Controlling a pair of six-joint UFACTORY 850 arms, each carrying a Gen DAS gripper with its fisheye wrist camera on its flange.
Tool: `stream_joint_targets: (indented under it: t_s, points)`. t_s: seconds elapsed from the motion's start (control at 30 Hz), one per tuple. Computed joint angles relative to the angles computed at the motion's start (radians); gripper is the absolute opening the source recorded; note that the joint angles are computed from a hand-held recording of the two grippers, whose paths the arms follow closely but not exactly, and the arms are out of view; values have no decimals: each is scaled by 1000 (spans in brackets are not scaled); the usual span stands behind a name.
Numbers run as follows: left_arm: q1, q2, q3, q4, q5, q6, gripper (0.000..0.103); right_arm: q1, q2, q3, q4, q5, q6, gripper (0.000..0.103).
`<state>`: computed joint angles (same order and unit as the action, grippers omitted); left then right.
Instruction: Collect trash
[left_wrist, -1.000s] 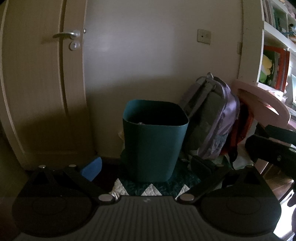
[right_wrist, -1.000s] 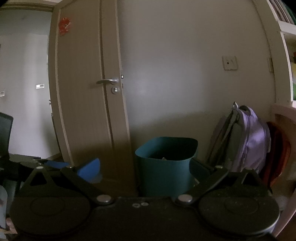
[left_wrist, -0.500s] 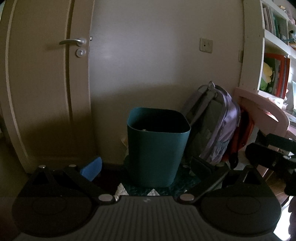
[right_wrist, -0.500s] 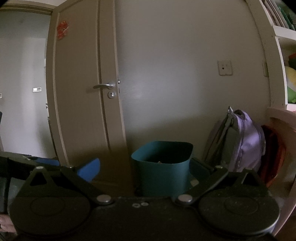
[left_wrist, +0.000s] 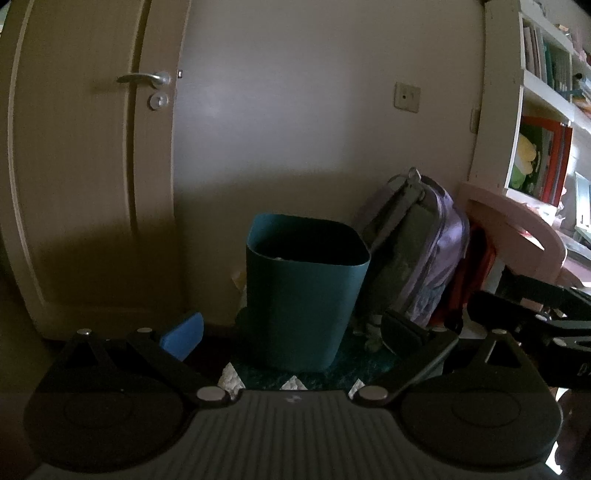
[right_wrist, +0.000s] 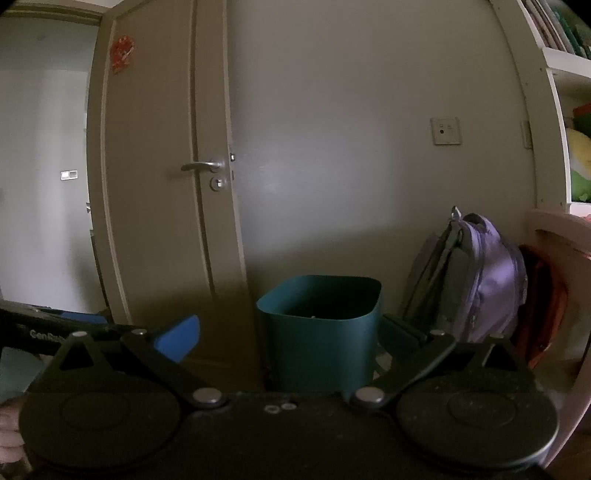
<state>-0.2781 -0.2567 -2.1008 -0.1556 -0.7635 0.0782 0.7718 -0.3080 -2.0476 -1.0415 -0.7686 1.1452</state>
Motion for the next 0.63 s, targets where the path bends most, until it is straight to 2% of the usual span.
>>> stream_joint_targets:
  t_s: [0.47, 0.63]
  points:
    - [-27, 32, 58, 63, 50, -13, 103, -3, 9, 19, 10, 4, 7, 103]
    - [-27, 25, 50, 46, 34, -8, 103, -6, 17, 32, 11, 8, 18, 103]
